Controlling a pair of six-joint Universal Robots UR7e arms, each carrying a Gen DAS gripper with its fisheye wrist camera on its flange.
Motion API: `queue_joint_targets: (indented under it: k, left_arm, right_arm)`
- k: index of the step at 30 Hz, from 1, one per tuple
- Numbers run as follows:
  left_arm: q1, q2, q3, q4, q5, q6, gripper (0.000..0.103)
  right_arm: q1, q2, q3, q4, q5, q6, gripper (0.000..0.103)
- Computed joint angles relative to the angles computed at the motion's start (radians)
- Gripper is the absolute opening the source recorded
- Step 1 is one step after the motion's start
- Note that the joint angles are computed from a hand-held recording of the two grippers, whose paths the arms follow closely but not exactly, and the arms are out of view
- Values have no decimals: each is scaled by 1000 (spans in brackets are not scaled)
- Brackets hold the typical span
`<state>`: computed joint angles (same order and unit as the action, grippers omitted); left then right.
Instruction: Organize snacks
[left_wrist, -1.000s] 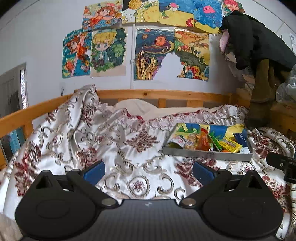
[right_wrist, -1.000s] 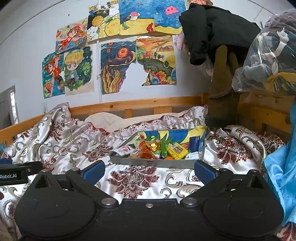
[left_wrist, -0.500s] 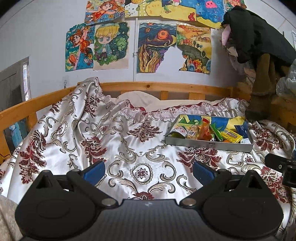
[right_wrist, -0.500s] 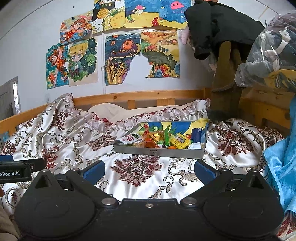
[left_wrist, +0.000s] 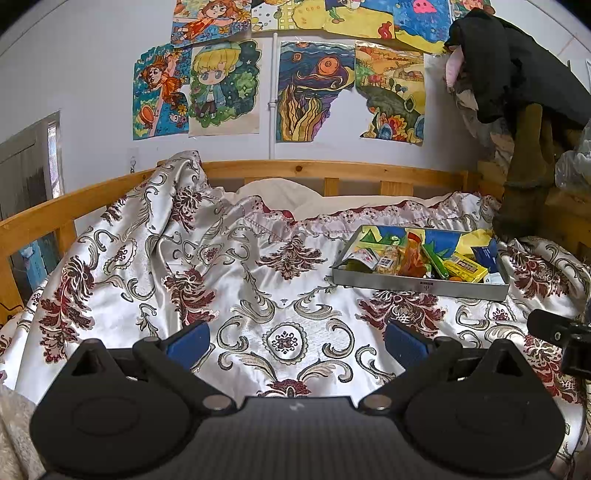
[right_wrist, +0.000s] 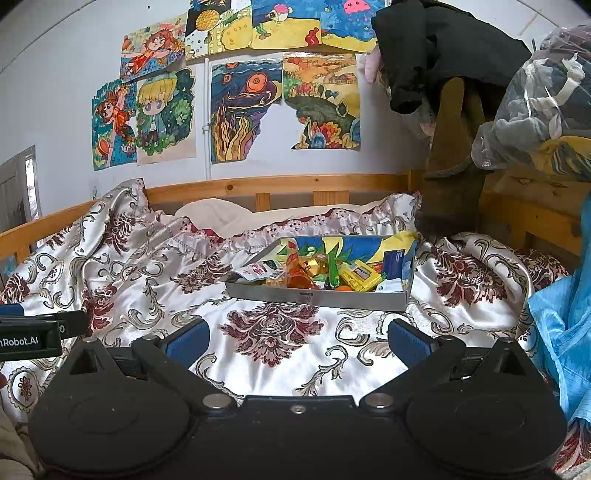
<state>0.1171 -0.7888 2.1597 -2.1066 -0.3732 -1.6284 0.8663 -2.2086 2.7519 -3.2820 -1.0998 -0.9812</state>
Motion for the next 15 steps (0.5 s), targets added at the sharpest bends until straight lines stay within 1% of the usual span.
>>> queue_joint_targets:
  k: [15]
  left_arm:
    - [0, -2, 4, 2, 2, -2, 103]
  right_arm:
    - [4, 2, 0, 0, -7, -3, 102]
